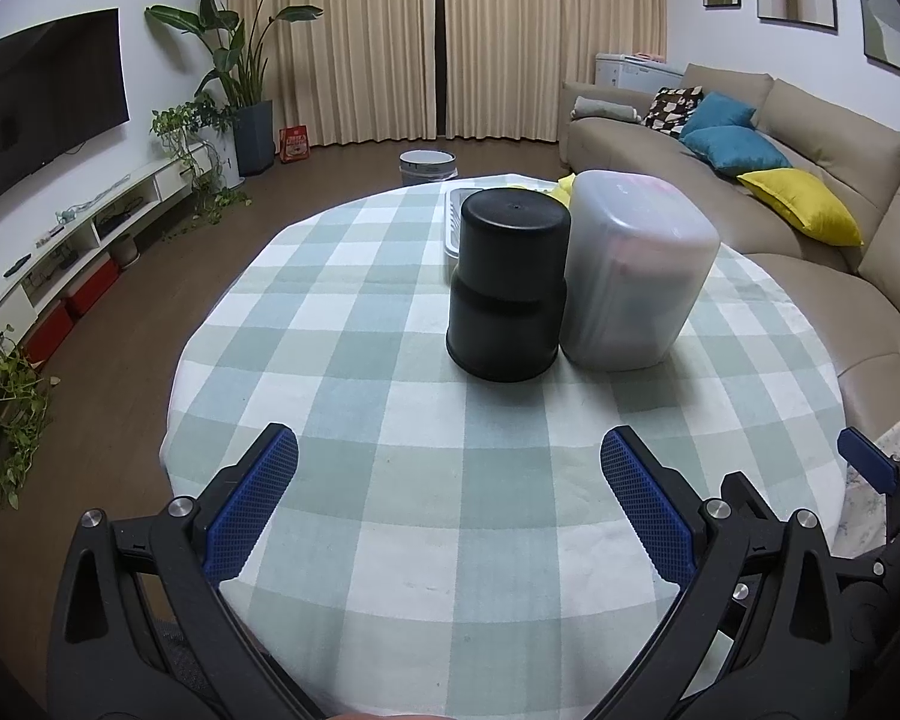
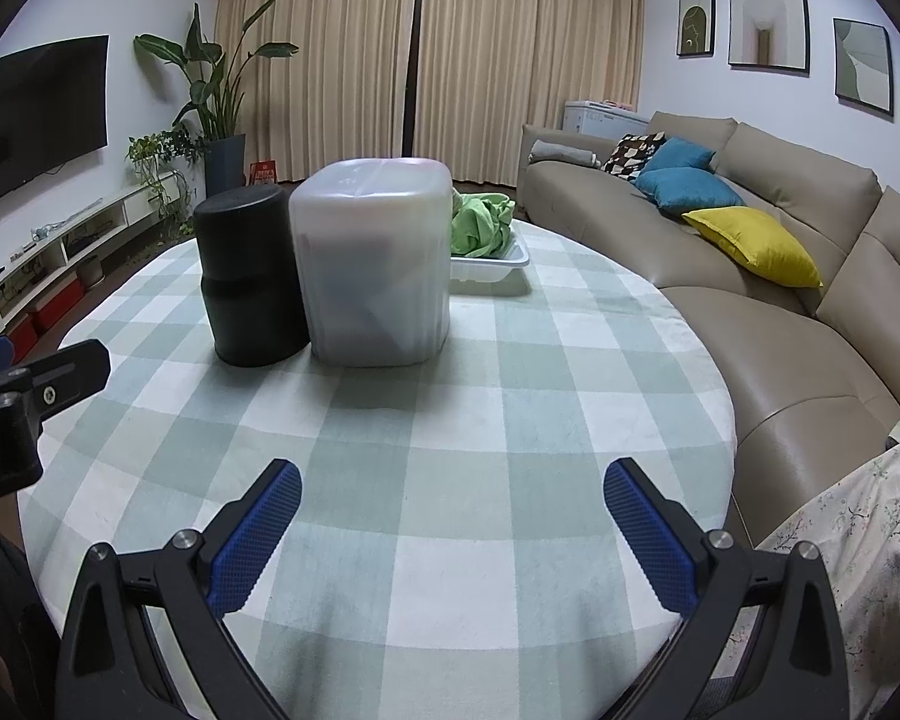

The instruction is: Organize soft objects

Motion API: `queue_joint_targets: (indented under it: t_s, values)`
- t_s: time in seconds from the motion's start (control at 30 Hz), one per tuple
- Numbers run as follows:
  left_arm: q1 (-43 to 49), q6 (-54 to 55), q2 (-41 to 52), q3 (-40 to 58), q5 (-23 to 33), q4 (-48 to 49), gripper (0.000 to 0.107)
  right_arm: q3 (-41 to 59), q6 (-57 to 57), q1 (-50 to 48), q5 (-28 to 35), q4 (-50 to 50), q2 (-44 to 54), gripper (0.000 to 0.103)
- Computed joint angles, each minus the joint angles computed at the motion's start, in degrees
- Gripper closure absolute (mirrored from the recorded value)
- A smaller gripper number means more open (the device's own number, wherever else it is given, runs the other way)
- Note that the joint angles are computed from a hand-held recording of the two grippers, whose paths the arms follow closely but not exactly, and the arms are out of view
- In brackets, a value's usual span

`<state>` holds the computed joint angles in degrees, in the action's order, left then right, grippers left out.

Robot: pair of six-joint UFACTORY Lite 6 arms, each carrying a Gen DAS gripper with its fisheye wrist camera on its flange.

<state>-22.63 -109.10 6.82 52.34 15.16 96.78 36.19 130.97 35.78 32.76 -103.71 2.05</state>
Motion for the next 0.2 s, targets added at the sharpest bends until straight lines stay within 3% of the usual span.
queue_joint_targets:
  t_s: [0.2]
  values:
    - [-0.54, -0.41, -0.36, -0.24, 0.58, 0.13, 0.004, 0.0, 0.02, 0.0, -0.02, 0.0, -0.01, 0.0]
